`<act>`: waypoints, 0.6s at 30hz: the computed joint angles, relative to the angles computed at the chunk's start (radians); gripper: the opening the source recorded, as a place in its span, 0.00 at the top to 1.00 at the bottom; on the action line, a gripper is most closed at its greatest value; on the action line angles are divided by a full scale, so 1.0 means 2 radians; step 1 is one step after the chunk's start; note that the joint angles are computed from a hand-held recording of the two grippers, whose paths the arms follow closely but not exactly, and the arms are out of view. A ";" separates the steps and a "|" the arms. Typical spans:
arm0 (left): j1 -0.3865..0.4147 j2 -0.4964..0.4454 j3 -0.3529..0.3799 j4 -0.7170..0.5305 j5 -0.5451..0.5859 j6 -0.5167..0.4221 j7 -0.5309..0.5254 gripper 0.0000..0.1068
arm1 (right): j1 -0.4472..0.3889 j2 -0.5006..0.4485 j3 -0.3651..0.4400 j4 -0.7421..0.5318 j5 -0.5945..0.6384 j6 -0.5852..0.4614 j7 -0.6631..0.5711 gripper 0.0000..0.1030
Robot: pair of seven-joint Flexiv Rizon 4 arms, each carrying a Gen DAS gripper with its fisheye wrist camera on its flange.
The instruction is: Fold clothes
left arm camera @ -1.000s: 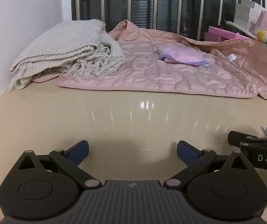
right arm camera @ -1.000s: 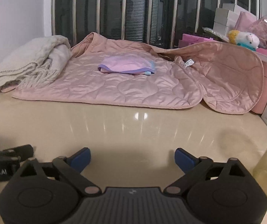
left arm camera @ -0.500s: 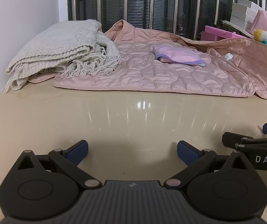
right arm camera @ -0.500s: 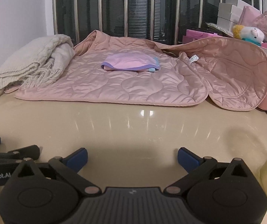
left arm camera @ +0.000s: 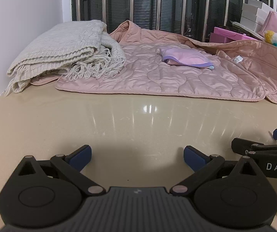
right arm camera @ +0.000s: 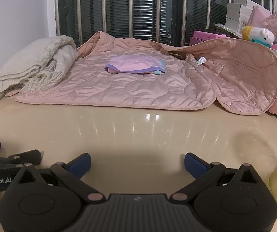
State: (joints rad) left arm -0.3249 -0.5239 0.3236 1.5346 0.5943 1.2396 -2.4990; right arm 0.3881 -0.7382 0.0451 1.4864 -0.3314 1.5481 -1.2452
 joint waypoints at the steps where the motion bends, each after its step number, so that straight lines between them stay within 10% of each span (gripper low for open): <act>1: 0.000 0.000 0.000 0.000 0.000 0.000 0.000 0.04 | -0.004 -0.001 0.006 -0.001 0.000 -0.001 -0.004 0.00; 18: 0.002 0.001 -0.002 0.000 0.002 -0.002 0.000 0.04 | -0.005 0.002 0.007 0.003 0.002 0.001 -0.009 0.00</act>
State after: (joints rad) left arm -0.3215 -0.5229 0.3198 1.5339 0.5984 1.2359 -2.4990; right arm 0.3785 -0.7338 0.0585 1.4933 -0.3264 1.5511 -1.2638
